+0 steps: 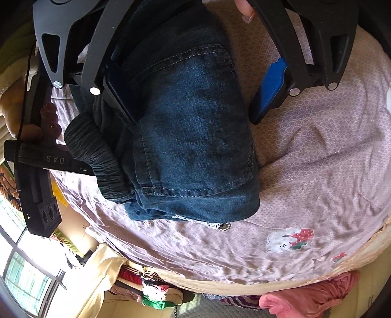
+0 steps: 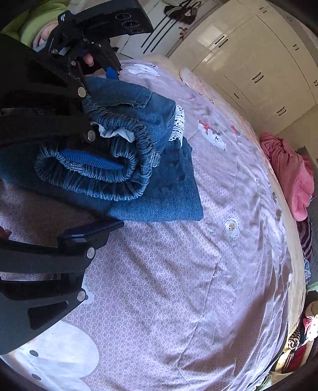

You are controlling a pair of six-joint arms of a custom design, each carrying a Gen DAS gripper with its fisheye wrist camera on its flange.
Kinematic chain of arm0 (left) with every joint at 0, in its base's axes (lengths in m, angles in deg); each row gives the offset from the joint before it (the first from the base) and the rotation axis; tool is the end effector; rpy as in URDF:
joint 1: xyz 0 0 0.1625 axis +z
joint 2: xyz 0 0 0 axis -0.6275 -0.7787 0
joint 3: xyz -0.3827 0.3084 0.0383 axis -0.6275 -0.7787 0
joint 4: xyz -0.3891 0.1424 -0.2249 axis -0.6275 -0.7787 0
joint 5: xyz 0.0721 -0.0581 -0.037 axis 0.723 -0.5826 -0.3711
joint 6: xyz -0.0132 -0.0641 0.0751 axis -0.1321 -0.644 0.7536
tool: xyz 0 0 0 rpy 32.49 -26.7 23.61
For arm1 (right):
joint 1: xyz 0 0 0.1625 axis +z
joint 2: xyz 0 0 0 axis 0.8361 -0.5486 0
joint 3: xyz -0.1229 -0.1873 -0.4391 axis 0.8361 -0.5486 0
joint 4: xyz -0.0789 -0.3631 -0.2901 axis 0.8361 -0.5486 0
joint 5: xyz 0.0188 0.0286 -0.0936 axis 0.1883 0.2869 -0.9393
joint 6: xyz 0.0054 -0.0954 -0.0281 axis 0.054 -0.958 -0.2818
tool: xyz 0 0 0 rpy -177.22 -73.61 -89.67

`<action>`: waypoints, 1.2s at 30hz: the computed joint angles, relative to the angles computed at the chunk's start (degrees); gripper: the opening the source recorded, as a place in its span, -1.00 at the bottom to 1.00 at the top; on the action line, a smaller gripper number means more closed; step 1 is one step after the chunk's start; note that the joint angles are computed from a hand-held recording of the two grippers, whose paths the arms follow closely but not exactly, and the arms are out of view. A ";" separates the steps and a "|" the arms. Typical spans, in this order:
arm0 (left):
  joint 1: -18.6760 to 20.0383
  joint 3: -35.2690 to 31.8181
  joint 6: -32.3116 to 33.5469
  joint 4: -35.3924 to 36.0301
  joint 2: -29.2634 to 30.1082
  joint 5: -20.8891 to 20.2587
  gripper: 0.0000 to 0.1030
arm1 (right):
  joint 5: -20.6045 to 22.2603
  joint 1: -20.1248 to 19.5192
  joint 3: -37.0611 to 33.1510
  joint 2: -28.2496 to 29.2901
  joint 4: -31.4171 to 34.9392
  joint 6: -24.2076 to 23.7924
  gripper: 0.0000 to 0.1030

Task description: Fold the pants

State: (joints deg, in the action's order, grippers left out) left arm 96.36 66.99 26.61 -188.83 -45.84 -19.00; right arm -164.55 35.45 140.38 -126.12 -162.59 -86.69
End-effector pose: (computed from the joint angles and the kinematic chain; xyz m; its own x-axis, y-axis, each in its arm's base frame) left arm -0.2469 -0.6889 0.1128 -0.6788 0.6629 -0.3159 0.7170 0.6912 -0.0903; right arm 0.1239 -0.6196 0.2236 -0.9382 0.0631 0.3403 -0.1562 0.8001 -0.5791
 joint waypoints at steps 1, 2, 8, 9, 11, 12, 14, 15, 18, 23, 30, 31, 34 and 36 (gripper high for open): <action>-0.01 -0.08 -0.05 0.11 0.05 -0.02 0.59 | -0.06 0.06 0.02 0.11 -0.32 -0.50 -0.22; -0.01 -0.08 -0.01 0.05 0.06 -0.12 0.57 | -0.12 0.13 0.06 0.21 -0.61 -0.87 -0.22; -0.07 -0.19 0.10 0.14 0.15 -0.20 0.39 | 0.62 0.09 0.72 0.52 -2.86 -1.42 -0.38; -0.11 -0.17 0.16 0.10 0.13 -0.10 0.36 | 0.55 0.21 0.92 0.64 -3.55 -1.35 -0.42; -0.28 -0.01 0.29 0.07 0.02 0.28 0.20 | 0.30 0.51 1.19 0.91 -4.82 -1.66 -0.49; -0.38 0.09 0.43 -0.07 -0.05 0.58 0.17 | -0.03 0.74 1.26 1.08 -5.32 -1.79 -0.51; -0.49 0.22 0.37 -0.32 -0.21 0.65 0.04 | -0.97 1.31 1.20 1.53 -6.30 -2.21 -0.54; -0.54 0.28 0.43 -0.31 -0.33 0.66 0.02 | -1.59 1.66 1.19 1.70 -6.67 -2.48 -0.54; -0.69 0.63 0.04 -0.71 -0.93 0.50 -0.06 | -2.69 2.46 1.23 1.99 -7.54 -3.17 -0.56; -0.79 1.36 -0.21 -1.95 -1.53 0.30 -0.06 | -3.20 2.48 0.81 2.18 -6.76 -3.46 -0.52; -0.37 -0.07 -1.36 -0.15 -0.39 0.57 -0.39 | -0.86 1.89 1.10 2.03 -7.69 -3.24 -0.66; -0.76 0.47 -0.37 -1.31 -0.77 1.22 -0.55 | -0.97 2.37 1.38 2.03 -8.72 -3.94 -0.68; -1.19 1.17 0.25 -2.09 -2.02 0.73 -0.62 | -0.53 4.05 1.77 1.85 -11.13 -5.77 -0.73; -1.50 1.63 0.51 -2.47 -2.81 0.48 -0.63 | -0.66 5.37 1.38 2.04 -11.69 -7.33 -0.75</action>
